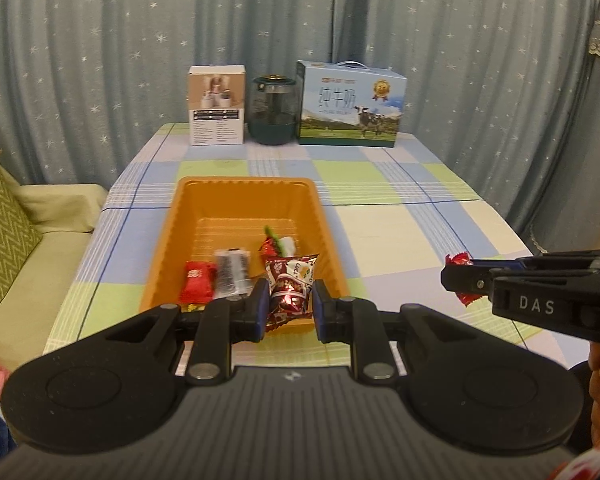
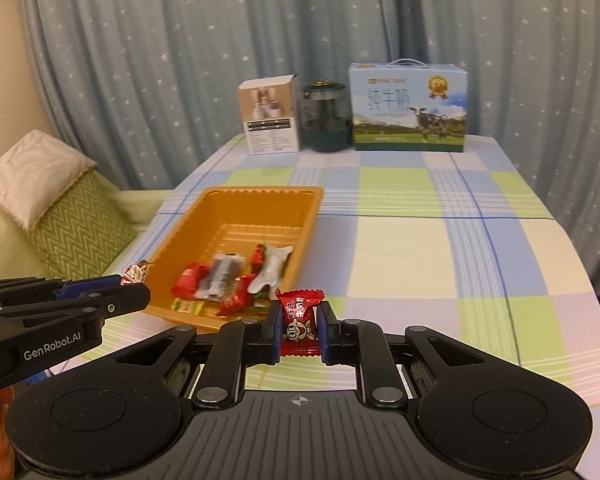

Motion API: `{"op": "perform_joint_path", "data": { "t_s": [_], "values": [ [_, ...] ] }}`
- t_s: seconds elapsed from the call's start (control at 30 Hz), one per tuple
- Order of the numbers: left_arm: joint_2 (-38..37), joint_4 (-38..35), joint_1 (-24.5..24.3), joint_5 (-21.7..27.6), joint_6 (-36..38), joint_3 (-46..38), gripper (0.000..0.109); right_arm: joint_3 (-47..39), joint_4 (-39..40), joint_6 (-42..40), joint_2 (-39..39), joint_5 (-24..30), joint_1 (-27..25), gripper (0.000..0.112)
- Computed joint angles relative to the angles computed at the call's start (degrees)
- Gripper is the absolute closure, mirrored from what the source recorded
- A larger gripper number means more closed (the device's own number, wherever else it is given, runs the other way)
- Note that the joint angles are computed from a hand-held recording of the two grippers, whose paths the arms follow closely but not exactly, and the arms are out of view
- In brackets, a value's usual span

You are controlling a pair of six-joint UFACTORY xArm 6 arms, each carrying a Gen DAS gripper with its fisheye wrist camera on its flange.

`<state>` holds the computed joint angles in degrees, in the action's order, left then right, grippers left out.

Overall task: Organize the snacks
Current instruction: 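Carry both held candies back over the orange tray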

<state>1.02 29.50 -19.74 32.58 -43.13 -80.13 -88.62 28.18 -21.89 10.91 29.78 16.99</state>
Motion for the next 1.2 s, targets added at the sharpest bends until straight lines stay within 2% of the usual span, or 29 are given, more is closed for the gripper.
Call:
{"op": "perform_joint_path", "data": {
  "t_s": [0.43,0.77,1.2],
  "values": [
    [-1.0,-0.5,1.4,0.4,-0.3,1.1,0.089,-3.6,0.3,-0.6,2.6,1.1,1.7,0.094],
    [0.4,-2.8,2.6,0.3,2.1,-0.4,0.089,-7.8,0.0,0.0,6.1,2.4,2.0,0.094],
    [5.7,-10.7,6.1,0.0,10.5,-6.0,0.089,-22.6,-2.9,3.4,16.8,6.8,3.3,0.094]
  ]
}}
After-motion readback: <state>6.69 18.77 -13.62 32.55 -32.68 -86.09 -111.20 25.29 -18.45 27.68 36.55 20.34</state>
